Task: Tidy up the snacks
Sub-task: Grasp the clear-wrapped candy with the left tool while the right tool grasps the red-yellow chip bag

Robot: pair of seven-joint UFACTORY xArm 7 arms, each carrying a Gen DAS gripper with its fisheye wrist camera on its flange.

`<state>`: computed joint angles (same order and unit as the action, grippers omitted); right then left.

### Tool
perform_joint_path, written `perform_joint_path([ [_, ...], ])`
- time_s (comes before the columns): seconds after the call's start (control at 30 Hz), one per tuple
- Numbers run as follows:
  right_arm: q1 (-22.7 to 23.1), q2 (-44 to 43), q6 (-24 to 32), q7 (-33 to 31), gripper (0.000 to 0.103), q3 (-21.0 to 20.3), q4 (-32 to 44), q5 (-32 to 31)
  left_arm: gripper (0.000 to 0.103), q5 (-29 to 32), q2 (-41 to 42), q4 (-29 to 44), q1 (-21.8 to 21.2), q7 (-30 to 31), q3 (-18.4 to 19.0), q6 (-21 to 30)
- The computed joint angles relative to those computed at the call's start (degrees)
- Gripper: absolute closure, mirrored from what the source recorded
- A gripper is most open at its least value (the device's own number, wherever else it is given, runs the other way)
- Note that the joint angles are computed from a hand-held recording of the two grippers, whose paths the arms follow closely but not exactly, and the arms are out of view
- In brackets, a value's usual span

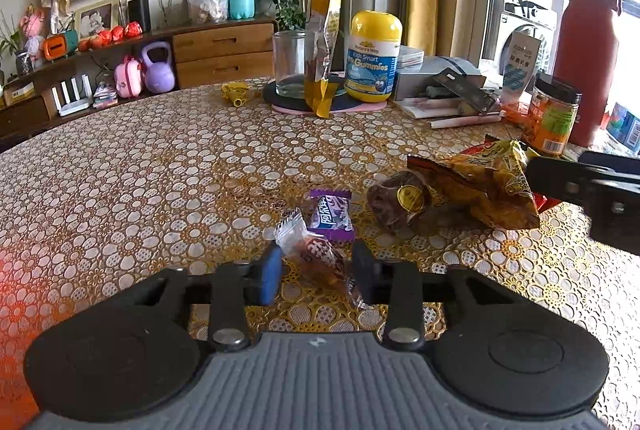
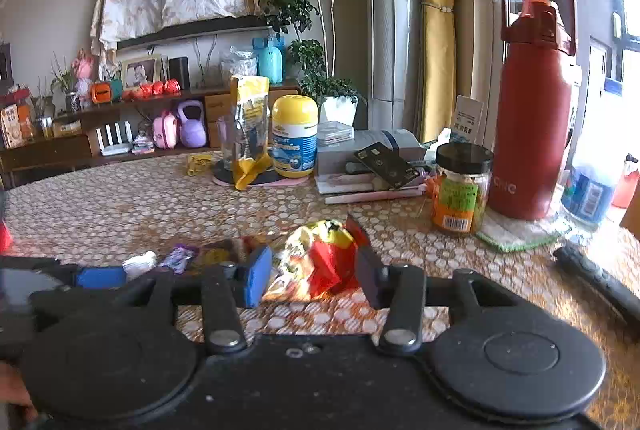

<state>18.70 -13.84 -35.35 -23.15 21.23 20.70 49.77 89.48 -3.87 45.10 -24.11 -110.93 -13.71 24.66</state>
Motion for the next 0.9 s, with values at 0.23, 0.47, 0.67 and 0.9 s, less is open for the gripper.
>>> perform_joint_path([
  [0.23,-1.1,4.7,0.7,-3.0,0.022,-1.1,4.0,-2.5,0.073,0.8,-2.0,-1.4,0.9,-1.0,0.5,-3.1],
  [0.47,2.2,12.0,-1.1,-17.6,0.017,-2.2,10.3,6.8,0.073,0.9,-4.1,-2.5,1.5,-1.0,0.0,-4.4],
  [0.67,6.8,14.0,-2.7,-22.7,0.036,-5.6,12.4,13.0,0.073,0.4,-5.9,-3.5,1.7,0.2,-0.7,-4.0],
  [0.9,7.3,10.0,-0.7,-15.8,0.055,-6.5,8.8,10.3,0.073,-2.7,-10.3,-6.6,2.2,2.9,-1.7,-4.5],
])
